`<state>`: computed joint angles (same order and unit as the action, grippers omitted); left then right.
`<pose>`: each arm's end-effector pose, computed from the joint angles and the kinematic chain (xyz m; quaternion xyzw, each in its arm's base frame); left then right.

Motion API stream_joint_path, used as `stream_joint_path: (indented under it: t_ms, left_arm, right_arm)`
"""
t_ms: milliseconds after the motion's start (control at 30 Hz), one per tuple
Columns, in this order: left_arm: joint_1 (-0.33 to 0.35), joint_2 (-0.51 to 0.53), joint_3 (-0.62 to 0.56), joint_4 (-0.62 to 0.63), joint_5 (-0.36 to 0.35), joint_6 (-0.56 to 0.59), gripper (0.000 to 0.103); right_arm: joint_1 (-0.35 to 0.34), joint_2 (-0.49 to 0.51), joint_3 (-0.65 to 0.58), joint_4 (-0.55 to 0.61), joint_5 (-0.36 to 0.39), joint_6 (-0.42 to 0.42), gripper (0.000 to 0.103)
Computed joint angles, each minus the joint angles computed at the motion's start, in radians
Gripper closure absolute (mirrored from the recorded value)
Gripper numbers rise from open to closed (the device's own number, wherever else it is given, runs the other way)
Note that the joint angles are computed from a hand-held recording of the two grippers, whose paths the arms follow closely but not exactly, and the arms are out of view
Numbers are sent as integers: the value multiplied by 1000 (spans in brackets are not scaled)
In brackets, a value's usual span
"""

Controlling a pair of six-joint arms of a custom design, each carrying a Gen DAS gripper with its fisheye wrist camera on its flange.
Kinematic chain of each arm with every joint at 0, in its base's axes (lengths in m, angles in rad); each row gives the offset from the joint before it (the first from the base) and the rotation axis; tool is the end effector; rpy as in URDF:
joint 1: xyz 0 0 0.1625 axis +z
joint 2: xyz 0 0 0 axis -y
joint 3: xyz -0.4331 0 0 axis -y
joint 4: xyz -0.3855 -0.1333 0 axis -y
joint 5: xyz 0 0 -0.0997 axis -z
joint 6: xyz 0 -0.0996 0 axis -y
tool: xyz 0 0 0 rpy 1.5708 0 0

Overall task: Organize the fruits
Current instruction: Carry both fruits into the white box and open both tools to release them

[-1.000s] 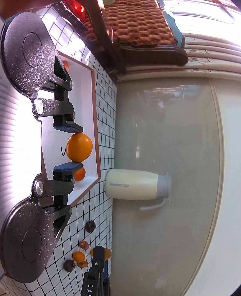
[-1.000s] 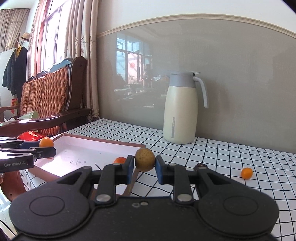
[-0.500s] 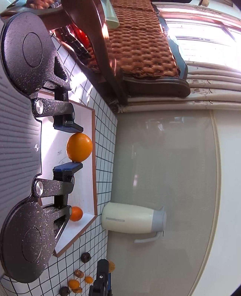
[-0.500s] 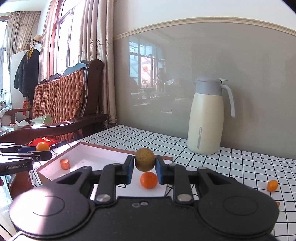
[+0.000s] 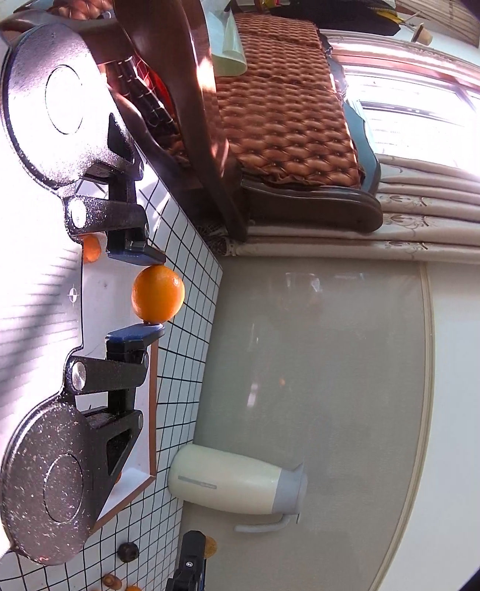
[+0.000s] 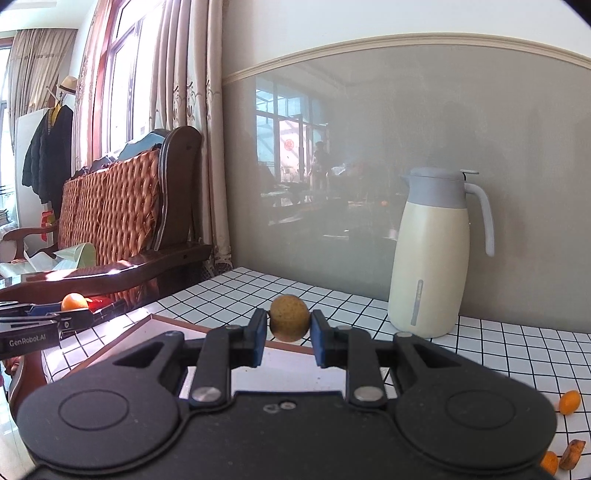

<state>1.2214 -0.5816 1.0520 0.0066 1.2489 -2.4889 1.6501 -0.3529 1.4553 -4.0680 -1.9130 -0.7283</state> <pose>-0.0997 -0.7552 0.0938 0.3319 0.7795 -0.4868 0.2129 0.1542 -0.6802 0.0499 0.1962 -0.7375 0.5582 0.3255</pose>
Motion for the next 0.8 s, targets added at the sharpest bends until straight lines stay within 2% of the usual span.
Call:
stream_joint_path:
  t_ms: [233, 800]
  left_arm:
    - [5, 93, -157, 99, -7, -5, 68]
    - [23, 252, -462, 287, -47, -27, 68]
  right_arm:
    - [-17, 16, -65, 86, -18, 37, 86]
    - [-36, 44, -176, 248, -56, 54, 86]
